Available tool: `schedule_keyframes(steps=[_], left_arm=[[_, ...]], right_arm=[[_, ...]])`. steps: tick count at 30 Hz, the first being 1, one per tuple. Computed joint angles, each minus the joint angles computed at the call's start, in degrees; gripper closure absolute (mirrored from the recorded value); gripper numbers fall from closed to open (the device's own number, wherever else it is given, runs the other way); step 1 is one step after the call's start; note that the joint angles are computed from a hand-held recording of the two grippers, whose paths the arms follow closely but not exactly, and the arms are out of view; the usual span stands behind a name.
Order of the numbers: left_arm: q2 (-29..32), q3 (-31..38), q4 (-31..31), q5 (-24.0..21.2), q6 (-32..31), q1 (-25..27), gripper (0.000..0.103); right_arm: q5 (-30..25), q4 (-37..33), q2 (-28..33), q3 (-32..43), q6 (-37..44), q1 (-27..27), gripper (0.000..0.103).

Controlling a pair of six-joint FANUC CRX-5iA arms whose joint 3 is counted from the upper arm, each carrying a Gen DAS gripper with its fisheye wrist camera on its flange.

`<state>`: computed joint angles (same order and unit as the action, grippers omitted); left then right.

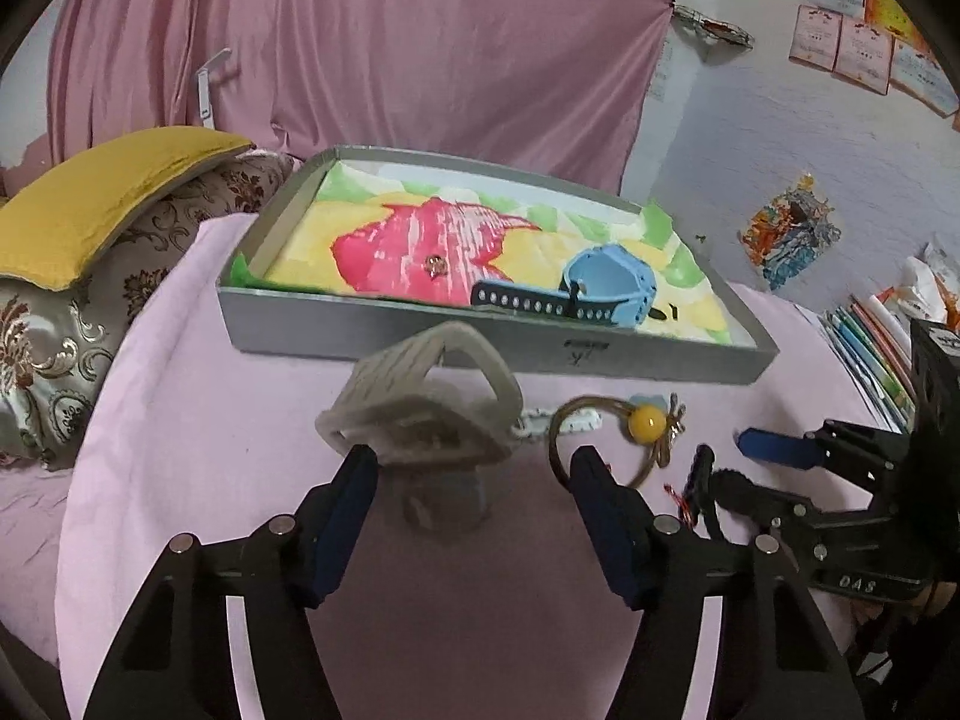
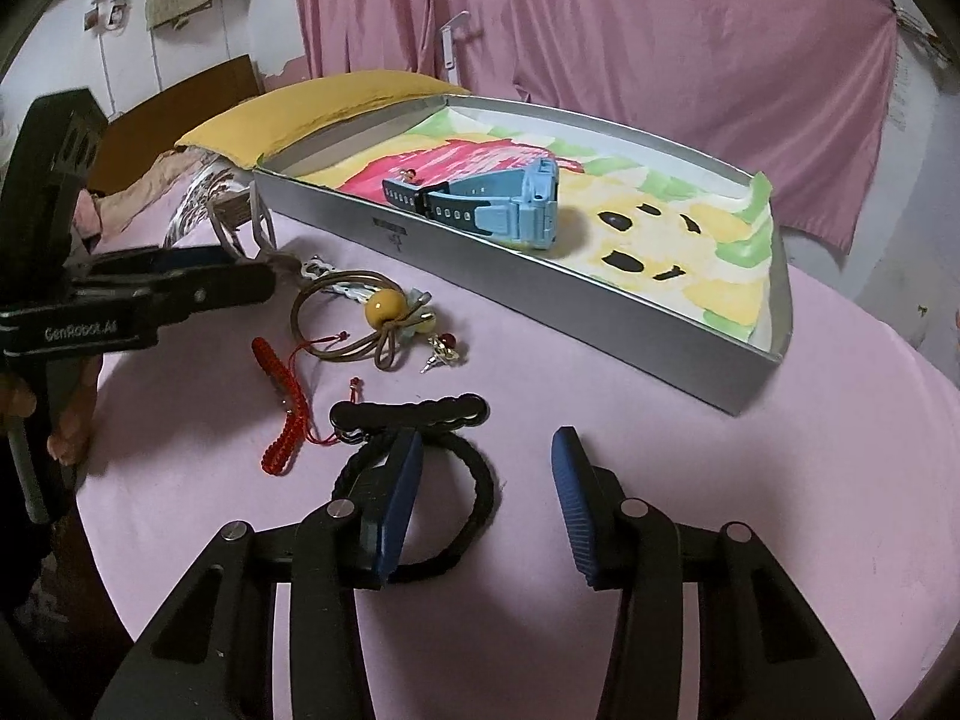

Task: Organize jewelry
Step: 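Grasp the white plastic stand with the left tool while the right tool grasps the black hair band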

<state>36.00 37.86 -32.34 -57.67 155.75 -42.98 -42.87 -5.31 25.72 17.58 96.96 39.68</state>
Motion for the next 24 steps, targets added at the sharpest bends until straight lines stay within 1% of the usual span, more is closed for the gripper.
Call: schedule_keyframes(steps=[1, 3, 4, 6, 7, 9, 11, 13, 20, 24], left_arm=[[0.1, 0.35, -0.58, -0.25, 0.18, -0.11, 0.044], [0.18, 0.7, -1.18, -0.71, 0.43, -0.23, 0.05], [0.18, 0.77, -1.3, -0.77, 0.52, -0.25, 0.053], [0.1, 0.79, -1.68, -1.0, 1.02, -0.3, 0.061], [-0.01, 0.68, -1.82, -1.06, 1.4, -0.3, 0.063], [-0.4, 0.08, -2.01, -0.68, 2.07, -0.25, 0.071], [-0.95, -0.79, -2.53, 0.11, 2.81, -0.34, 0.075], [-1.11, -0.74, -3.4, -0.18, 3.33, -0.62, 0.076], [-1.75, -1.8, -3.63, 1.58, 4.28, -0.55, 0.076], [-1.75, -1.86, -4.0, 2.05, 4.27, -0.65, 0.08]], right_arm=[[-0.49, -0.52, 0.15, 0.47, 0.92, -0.01, 0.069], [-1.07, -1.61, 0.24, 1.0, 2.79, -0.09, 0.077], [-1.23, -2.07, 0.2, 1.11, 3.53, -0.13, 0.079], [-1.56, -2.98, 0.15, 1.33, 4.77, -0.31, 0.083], [-1.61, -3.19, 0.12, 1.34, 5.14, -0.37, 0.084], [-1.55, -3.03, 0.05, 1.22, 5.55, -0.33, 0.084], [-1.34, -2.36, -0.1, 0.9, 5.86, -0.08, 0.084], [-1.49, -2.69, -0.06, 1.06, 6.09, -0.22, 0.084], [-1.74, -3.16, 0.09, 1.41, 6.4, -0.45, 0.084], [-2.14, -4.09, 0.27, 1.86, 6.71, -0.7, 0.084]])
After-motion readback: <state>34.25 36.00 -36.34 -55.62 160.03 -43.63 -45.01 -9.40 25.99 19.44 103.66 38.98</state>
